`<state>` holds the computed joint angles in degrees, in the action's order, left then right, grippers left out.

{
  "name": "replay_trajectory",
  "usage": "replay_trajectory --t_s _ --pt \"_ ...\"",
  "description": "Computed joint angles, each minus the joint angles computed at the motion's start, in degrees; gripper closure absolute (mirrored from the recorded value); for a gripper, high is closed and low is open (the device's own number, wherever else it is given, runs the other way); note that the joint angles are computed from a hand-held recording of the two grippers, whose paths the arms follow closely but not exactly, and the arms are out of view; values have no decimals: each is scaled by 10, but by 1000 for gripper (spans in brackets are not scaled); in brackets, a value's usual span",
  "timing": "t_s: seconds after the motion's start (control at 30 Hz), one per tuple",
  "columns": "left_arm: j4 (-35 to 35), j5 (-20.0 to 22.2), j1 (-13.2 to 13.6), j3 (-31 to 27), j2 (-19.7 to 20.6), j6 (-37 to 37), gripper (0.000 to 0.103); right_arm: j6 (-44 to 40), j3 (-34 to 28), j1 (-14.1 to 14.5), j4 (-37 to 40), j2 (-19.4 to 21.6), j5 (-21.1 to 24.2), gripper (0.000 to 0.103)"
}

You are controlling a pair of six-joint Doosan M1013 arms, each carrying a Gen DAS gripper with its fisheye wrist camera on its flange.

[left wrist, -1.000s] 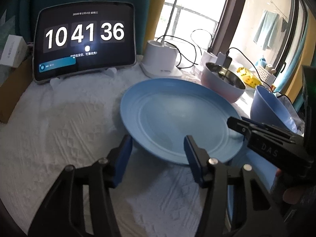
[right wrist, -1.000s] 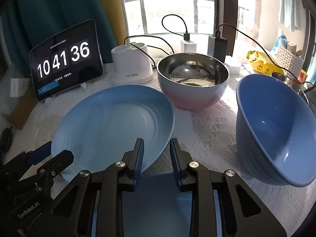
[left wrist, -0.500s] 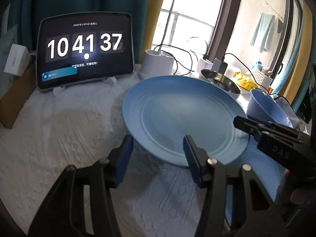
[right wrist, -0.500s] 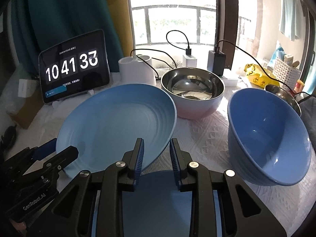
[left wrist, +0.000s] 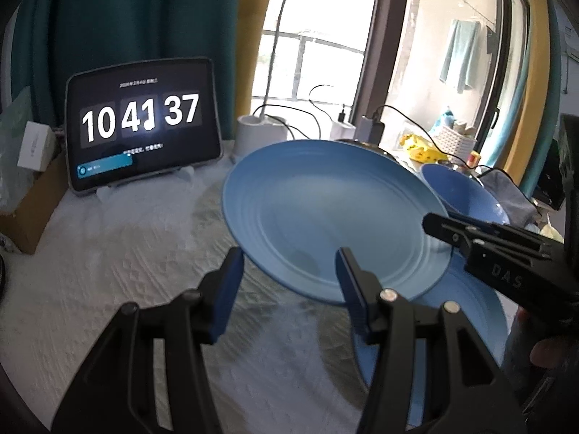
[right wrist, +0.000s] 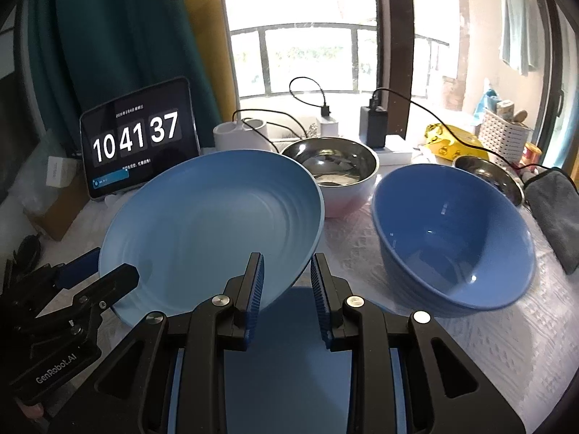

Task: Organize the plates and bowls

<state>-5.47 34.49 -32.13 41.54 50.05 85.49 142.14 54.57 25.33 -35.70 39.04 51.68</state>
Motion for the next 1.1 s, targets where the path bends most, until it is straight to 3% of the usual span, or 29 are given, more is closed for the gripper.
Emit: replay_trajectory --t_s 0.37,1.1 --pt "-14 -5 -7 20 -14 15 49 51 52 6 -36 -35 -23 74" --pt "-25 -10 -19 65 -40 35 49 121 118 26 -97 -76 -24 74"
